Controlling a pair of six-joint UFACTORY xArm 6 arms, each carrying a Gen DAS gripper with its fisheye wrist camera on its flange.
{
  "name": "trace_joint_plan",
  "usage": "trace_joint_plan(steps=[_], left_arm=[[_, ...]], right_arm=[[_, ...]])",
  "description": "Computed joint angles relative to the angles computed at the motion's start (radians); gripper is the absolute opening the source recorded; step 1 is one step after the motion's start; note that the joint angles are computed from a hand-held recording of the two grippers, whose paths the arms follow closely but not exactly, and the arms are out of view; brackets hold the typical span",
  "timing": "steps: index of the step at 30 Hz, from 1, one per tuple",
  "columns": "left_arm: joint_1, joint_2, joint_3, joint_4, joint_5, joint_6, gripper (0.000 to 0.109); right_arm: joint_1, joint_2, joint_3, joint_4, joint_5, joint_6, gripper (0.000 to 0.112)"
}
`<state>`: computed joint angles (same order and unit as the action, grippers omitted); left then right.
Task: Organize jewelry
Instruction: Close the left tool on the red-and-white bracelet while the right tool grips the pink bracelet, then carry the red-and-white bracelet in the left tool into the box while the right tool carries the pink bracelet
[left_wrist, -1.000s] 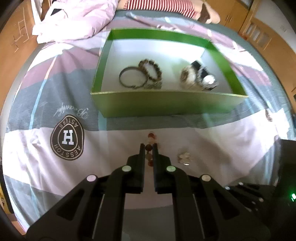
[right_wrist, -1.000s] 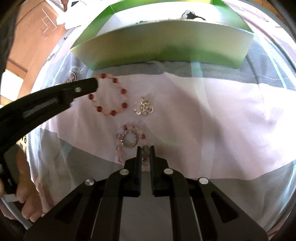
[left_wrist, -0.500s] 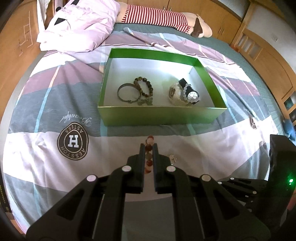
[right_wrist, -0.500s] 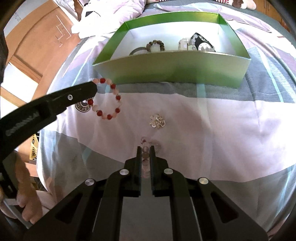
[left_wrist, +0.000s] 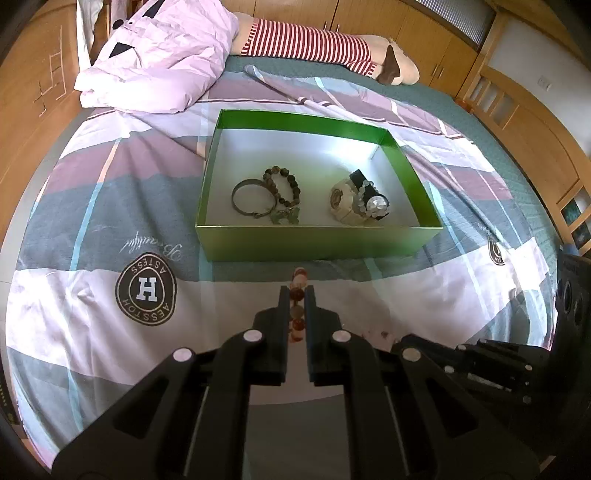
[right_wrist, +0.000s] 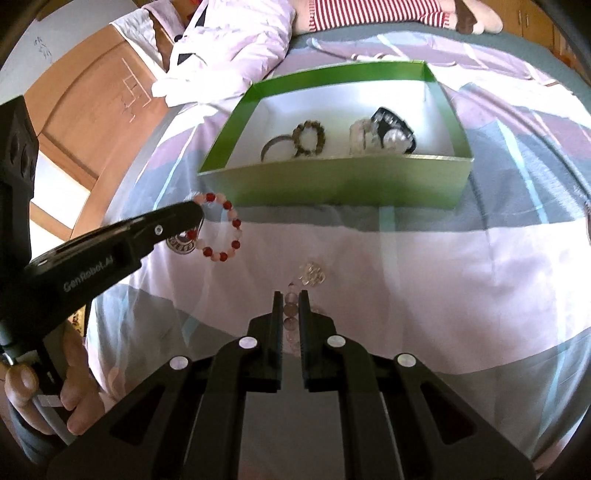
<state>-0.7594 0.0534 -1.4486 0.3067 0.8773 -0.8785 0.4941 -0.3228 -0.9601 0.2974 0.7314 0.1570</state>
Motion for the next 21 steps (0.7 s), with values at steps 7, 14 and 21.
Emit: trace_joint_plan(steps=[7,14,21], left_arm=[[-0.022,-0.017,-0.019,0.054,0.008,-0.007,0.007],[-0.024,-0.012,-0.024,0.062,0.020,-0.015,0.007],[-0.019,-0.007,-0.030,0.087,0.014,-0.022,0.007]], right_arm=[[-0.014,-0.002,-0.006,0.012,-0.012,-0.007,0.008],[-0.014,-0.019,-0.002,-0.075,-0.061,0.058,0.008],[-0.007,-0.031,-0.002,-0.191,-0.126,0.138,0.008]])
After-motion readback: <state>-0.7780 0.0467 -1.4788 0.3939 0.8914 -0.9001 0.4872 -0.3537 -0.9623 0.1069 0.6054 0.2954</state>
